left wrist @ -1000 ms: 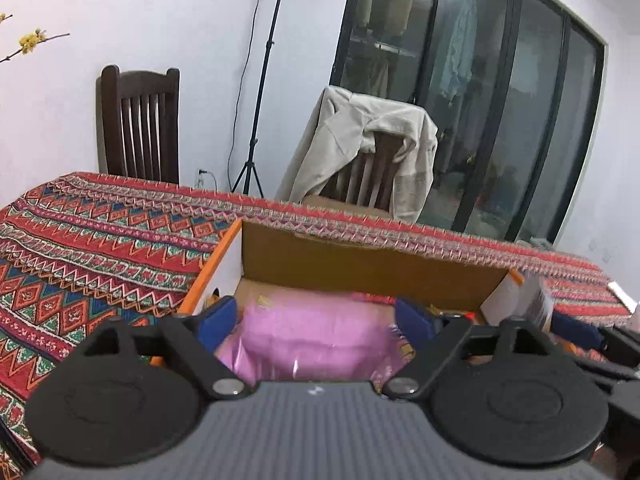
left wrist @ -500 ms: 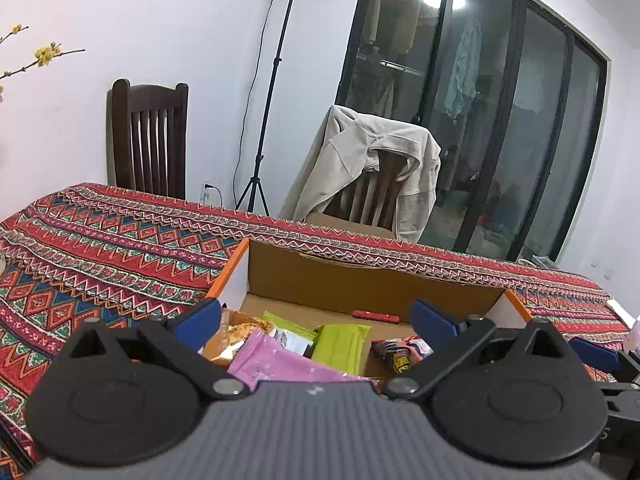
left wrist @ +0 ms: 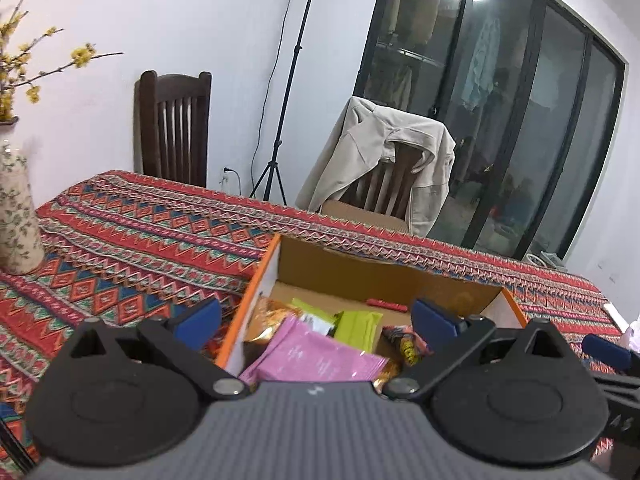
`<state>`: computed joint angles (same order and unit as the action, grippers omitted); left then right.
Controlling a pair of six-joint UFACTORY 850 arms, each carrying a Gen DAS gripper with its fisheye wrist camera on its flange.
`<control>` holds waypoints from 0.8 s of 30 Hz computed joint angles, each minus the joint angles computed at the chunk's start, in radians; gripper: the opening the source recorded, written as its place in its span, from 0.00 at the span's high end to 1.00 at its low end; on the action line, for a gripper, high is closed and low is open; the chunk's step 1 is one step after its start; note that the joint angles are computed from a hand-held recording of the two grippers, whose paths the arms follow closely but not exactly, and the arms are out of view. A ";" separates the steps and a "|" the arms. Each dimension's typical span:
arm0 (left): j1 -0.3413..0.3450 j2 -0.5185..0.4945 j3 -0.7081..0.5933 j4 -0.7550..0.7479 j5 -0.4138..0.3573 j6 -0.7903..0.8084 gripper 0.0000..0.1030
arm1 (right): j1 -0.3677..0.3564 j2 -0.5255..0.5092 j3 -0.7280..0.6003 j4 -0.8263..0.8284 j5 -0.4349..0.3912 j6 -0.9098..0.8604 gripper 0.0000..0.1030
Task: Organize snacks
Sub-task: 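Move both tools back toward the crisp packets beside the box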
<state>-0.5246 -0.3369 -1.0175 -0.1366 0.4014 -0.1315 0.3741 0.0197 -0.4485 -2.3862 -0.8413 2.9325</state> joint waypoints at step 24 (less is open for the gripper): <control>0.102 0.071 0.241 0.044 0.054 0.102 0.00 | 0.187 -0.045 -0.006 0.219 0.170 -0.235 0.00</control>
